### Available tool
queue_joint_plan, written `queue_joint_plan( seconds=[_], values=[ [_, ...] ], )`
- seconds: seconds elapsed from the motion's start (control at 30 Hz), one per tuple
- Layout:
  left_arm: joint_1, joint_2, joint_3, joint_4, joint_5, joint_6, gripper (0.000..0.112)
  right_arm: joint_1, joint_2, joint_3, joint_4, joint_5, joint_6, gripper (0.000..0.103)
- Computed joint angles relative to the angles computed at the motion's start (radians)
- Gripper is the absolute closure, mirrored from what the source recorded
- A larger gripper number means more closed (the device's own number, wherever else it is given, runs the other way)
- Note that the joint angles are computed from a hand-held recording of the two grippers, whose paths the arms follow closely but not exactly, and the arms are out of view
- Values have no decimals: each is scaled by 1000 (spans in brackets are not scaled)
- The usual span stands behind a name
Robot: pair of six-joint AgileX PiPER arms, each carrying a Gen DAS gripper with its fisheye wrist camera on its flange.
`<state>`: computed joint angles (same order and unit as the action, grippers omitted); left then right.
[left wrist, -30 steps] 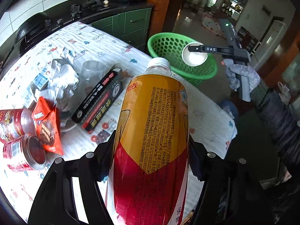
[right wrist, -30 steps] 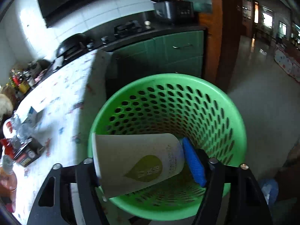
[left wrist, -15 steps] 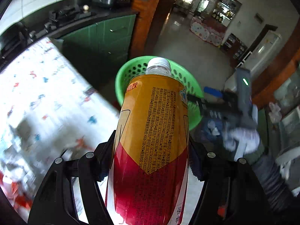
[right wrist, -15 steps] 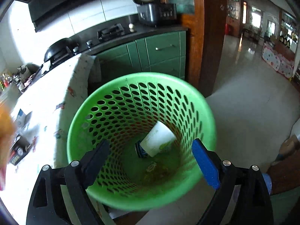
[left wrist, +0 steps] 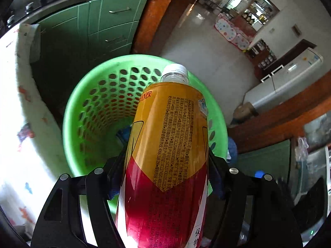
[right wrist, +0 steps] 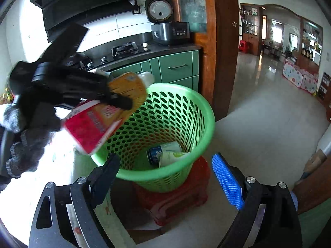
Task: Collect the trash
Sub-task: 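Drop the paper cup into the green basket with the right gripper, then the bottle with the left, then grasp the crumpled foil with the right gripper while the left gripper grasps the orange wrapper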
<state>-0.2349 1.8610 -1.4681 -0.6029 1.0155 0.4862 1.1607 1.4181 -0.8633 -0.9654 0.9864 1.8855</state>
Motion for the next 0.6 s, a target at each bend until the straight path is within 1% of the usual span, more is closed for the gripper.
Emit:
queue_joint_plan(
  seconds=[0.07, 0.13, 0.2, 0.27, 0.33, 0.43, 0.53, 0.6],
  values=[
    [-12, 9, 15, -33, -22, 7, 45, 32, -8, 21, -4, 14, 49, 15],
    [3, 18, 37, -89, -23, 53, 42, 47, -5, 22, 0, 32, 62, 15],
    [18, 0, 78, -146, -33, 97, 36, 58, -6, 20, 2, 46, 67, 15],
    [35, -36, 119, -177, -42, 140, 36, 78, -8, 16, -2, 72, 81, 15],
    [55, -100, 169, -175, -55, 169, 36, 90, -7, 4, -13, 93, 83, 15],
    [107, -222, 238, -174, -49, 212, 36, 126, -8, -19, -30, 128, 83, 15],
    [185, -339, 290, -168, -23, 257, 36, 165, 6, -61, -50, 155, 68, 15],
    [254, -435, 344, -155, -9, 287, 36, 175, 21, -94, -64, 147, 56, 15]
  ],
)
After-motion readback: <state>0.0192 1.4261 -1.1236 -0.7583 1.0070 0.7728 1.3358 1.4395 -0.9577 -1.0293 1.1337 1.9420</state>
